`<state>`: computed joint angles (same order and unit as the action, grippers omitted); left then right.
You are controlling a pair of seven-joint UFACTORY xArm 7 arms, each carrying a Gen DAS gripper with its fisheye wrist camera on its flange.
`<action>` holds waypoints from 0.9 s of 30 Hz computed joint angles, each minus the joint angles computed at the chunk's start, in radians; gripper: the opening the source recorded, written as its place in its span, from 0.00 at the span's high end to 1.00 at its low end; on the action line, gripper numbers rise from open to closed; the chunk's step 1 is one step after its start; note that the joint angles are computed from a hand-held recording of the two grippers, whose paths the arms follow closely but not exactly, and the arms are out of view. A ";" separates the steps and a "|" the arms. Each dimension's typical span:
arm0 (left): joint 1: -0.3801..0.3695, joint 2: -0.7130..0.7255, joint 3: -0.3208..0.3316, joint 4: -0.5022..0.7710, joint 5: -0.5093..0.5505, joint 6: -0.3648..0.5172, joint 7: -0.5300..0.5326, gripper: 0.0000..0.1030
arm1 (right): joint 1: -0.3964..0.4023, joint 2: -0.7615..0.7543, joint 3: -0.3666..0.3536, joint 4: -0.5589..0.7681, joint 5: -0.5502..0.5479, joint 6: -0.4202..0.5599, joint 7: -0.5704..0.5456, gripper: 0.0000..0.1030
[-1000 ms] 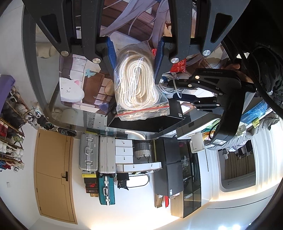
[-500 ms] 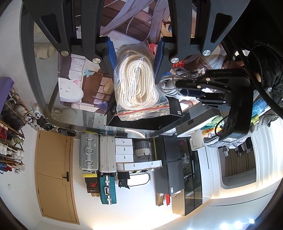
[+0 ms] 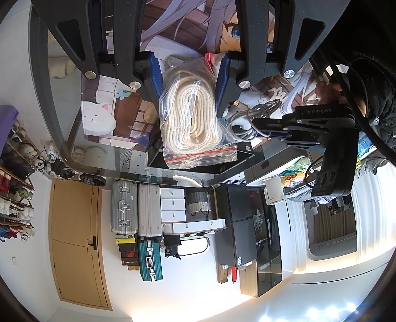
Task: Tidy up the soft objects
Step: 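Carry the white cable with the left tool while the right tool carries the rope bag, then release the cable into the box with the left tool while the right tool releases the rope bag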
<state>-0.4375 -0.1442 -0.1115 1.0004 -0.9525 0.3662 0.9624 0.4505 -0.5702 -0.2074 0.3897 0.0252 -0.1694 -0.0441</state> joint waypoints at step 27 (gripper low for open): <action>0.020 0.073 -0.023 0.129 0.100 -0.140 -0.205 0.89 | -0.014 0.127 0.006 0.204 0.071 0.087 -0.004 0.64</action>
